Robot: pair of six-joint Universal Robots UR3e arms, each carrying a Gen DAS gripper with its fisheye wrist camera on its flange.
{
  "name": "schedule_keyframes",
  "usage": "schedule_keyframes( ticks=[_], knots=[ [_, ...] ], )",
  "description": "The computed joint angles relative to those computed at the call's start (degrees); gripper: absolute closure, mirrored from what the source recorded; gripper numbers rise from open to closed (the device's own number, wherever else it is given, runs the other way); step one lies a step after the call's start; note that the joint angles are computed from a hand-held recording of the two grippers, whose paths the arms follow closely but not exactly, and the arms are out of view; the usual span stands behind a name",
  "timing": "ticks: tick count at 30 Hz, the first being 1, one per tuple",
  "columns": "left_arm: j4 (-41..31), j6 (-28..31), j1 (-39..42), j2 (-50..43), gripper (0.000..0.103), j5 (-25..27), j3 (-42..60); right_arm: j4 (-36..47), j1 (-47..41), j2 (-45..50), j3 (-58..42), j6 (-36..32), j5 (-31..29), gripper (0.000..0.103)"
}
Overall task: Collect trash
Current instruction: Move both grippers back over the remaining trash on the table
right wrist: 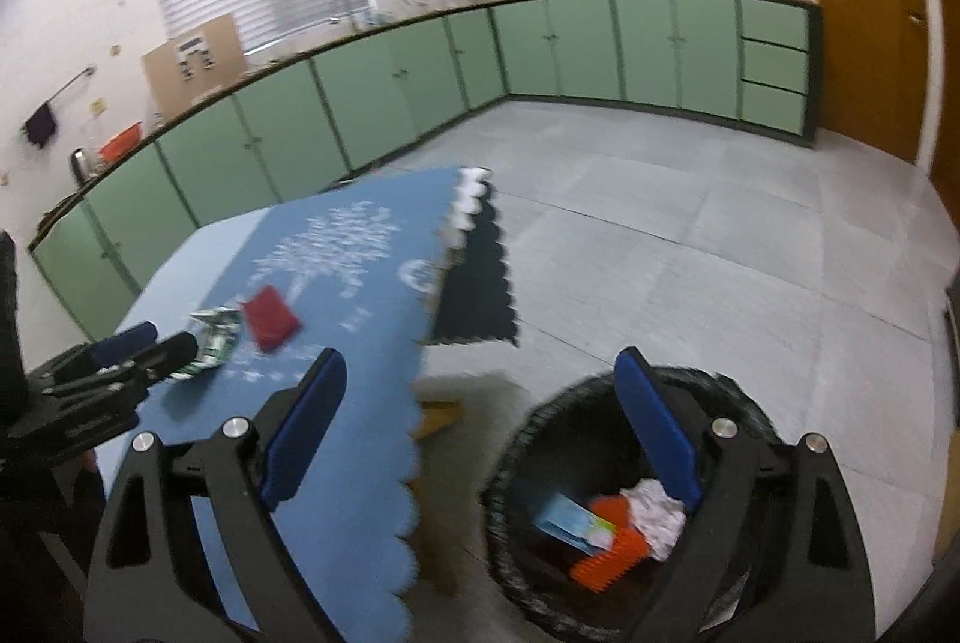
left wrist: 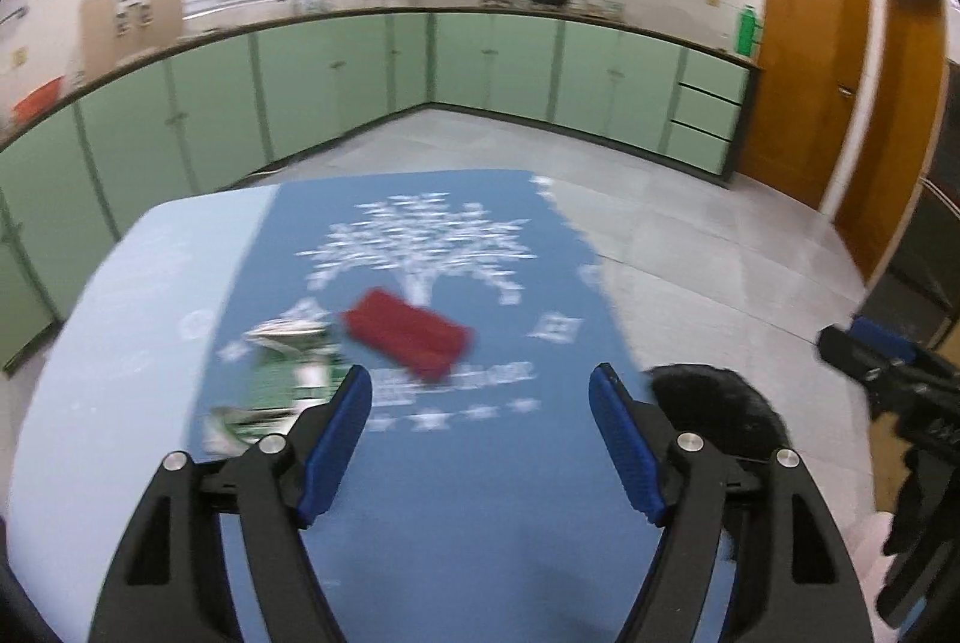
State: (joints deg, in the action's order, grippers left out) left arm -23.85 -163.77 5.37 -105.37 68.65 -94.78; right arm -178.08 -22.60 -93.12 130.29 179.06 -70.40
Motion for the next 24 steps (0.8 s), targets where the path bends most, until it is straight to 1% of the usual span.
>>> schedule_keyframes(
  ticks=[3,7,13,18,24],
  knots=[
    [0.72,0.23,3.18,-1.08,0.029,1.47,0.29,-0.51,5.19,4.7,-5.63,1.14,-1.58,0.015],
    [0.23,0.79,6.19,-3.11,0.029,1.88,1.89,-1.71,11.38,12.69,-13.71,2.02,-3.16,0.015],
    [1.14,0.41,9.0,-4.61,0.029,2.23,1.97,0.68,19.29,25.92,-28.05,1.78,-4.84,0.015],
    [1.86,0.66,9.03,-6.46,0.029,3.7,3.13,7.51,23.01,35.06,-40.38,0.84,-5.84,0.018],
    [1.65,0.73,9.55,-7.94,0.029,3.65,4.13,17.88,24.67,41.64,-52.0,-2.03,-7.17,0.023]
  ],
)
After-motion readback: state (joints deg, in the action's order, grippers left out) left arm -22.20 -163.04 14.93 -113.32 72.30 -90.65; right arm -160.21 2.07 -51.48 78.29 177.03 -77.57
